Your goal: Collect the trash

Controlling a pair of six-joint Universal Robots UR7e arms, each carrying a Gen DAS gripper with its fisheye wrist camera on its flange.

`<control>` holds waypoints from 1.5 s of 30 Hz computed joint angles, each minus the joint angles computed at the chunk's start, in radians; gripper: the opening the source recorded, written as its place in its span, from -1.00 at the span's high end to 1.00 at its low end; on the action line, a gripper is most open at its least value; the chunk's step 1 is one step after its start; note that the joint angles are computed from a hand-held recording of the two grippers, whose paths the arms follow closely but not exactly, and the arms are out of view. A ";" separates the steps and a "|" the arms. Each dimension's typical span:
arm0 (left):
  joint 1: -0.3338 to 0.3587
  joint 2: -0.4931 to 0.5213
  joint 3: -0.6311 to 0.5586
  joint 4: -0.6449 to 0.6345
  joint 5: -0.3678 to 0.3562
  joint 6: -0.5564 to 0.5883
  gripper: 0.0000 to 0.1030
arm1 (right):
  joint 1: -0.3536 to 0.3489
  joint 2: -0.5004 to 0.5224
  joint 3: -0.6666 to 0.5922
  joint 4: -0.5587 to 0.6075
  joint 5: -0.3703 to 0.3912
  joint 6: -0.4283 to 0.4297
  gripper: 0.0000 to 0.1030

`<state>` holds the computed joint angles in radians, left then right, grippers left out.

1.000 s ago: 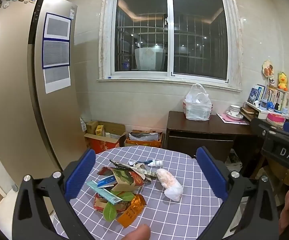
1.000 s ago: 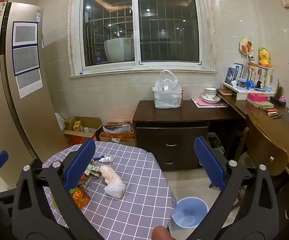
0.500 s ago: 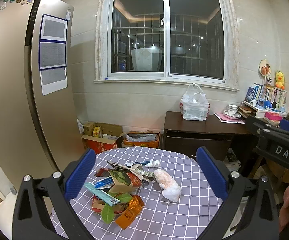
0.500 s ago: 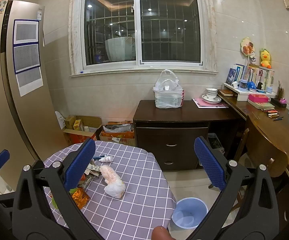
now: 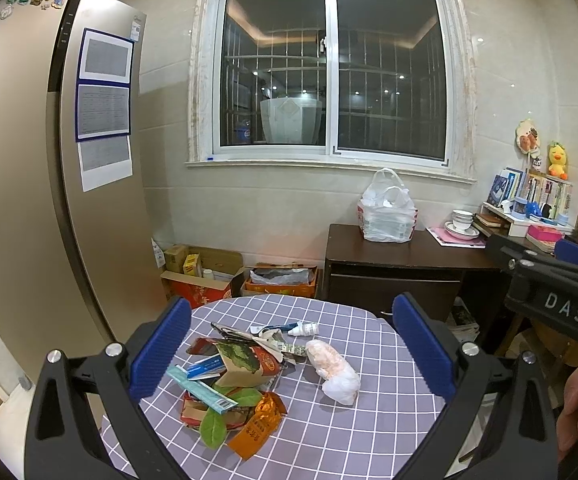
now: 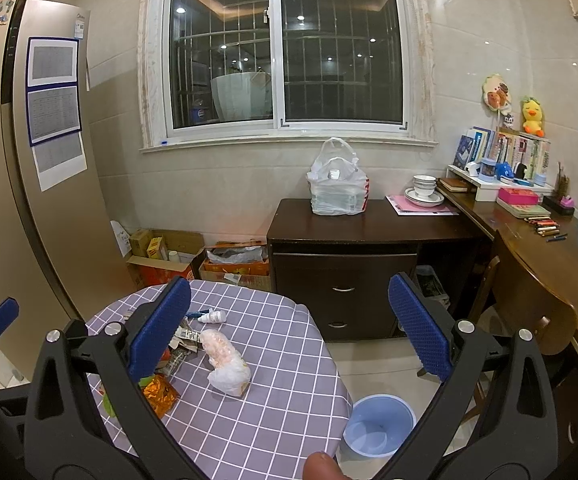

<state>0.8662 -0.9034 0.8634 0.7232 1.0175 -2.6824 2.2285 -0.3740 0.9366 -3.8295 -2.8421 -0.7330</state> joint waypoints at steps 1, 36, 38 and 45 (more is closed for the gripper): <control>0.000 -0.001 0.002 -0.001 -0.001 0.000 -0.92 | 0.000 0.000 -0.001 0.001 0.000 0.001 -0.88; 0.068 0.061 -0.051 0.050 -0.021 -0.015 -0.92 | -0.076 -0.071 0.149 0.301 0.002 0.359 -0.88; 0.081 0.073 -0.064 0.063 -0.028 -0.017 -0.92 | -0.089 -0.078 0.167 0.347 0.006 0.406 -0.88; 0.135 0.135 -0.123 0.137 -0.068 -0.047 -0.92 | -0.168 -0.115 0.255 0.689 0.078 0.719 -0.88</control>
